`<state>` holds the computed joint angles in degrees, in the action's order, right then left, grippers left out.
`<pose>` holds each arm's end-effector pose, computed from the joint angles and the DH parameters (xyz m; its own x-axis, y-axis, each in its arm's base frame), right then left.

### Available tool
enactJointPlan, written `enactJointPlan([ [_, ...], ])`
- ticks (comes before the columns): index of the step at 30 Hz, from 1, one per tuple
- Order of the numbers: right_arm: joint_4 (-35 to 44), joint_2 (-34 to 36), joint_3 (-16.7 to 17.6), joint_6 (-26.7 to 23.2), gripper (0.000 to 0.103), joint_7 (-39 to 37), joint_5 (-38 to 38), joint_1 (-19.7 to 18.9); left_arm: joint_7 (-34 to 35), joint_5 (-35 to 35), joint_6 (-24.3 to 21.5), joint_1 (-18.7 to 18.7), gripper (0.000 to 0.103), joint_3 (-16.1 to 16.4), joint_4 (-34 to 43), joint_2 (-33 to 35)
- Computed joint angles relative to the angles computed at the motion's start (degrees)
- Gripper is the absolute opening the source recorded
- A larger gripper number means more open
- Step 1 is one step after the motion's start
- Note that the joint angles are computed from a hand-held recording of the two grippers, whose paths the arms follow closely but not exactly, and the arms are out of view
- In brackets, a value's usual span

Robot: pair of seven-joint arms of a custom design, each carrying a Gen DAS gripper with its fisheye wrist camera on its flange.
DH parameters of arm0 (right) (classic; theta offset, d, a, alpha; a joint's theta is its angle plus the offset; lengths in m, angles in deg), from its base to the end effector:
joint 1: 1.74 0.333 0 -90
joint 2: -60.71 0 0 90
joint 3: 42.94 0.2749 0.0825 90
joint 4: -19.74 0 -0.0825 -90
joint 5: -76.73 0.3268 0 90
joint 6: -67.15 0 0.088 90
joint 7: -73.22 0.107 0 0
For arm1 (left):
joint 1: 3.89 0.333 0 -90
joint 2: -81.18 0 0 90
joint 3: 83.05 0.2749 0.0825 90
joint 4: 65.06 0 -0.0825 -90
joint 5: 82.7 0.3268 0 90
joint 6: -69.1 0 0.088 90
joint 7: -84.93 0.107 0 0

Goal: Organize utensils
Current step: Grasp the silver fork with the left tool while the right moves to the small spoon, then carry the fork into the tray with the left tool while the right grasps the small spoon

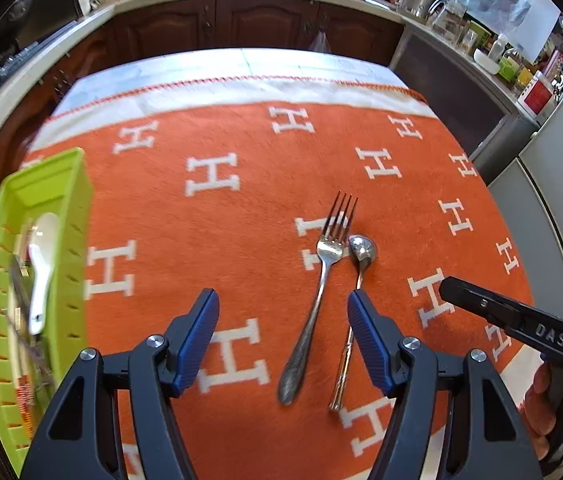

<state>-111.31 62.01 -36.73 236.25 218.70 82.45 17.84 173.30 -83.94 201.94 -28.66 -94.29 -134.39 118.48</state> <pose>0.4713 0.2202 0.4135 -0.4165 -0.7365 -0.5330 -0.7384 0.6161 -0.2742 0.5838 -0.3759 0.4359 -0.5228 -0.8389 0.1513 -0.7953 0.4161 -0.4408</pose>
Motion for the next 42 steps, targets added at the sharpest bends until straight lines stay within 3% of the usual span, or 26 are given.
enactJointPlan([
  [5,-1.7,-0.3,0.2,1.6,0.004,-2.5,3.6,-0.1,-1.2,1.9,-4.0,-2.0,0.064,1.0,7.6,5.8],
  [11,-2.6,-0.3,0.4,2.7,0.004,-6.4,8.4,-0.1,-1.0,3.3,-6.8,-3.5,0.044,1.5,12.8,9.5],
  [17,-2.8,-0.1,0.6,3.1,0.004,-8.3,10.6,0.0,-0.9,8.0,-6.8,-6.6,0.031,3.6,14.8,10.8],
  [20,-3.0,-0.1,0.7,3.2,0.004,-9.1,11.6,0.1,0.2,9.3,-6.1,-7.4,0.011,3.4,13.9,10.3],
  [24,-2.9,0.1,0.8,2.9,0.004,-8.7,11.5,0.3,0.1,12.5,-2.5,-8.9,0.005,4.4,9.1,7.9],
  [26,-2.8,0.1,0.8,2.8,0.004,-9.0,11.6,0.3,-0.1,11.7,-1.1,-8.0,0.004,3.6,7.0,6.8],
  [31,-1.5,0.8,1.2,2.5,0.004,-11.7,13.1,0.3,0.2,4.6,-2.5,-3.9,0.002,0.6,8.5,7.5],
  [37,2.8,3.9,3.9,2.5,0.007,-23.1,23.4,-0.6,0.2,1.3,0.9,-1.1,0.002,0.1,0.4,1.1],
  [42,7.1,7.2,3.7,1.3,0.011,-21.3,17.8,-0.5,0.2,-0.1,6.0,1.6,0.002,0.2,-8.5,-7.0],
])
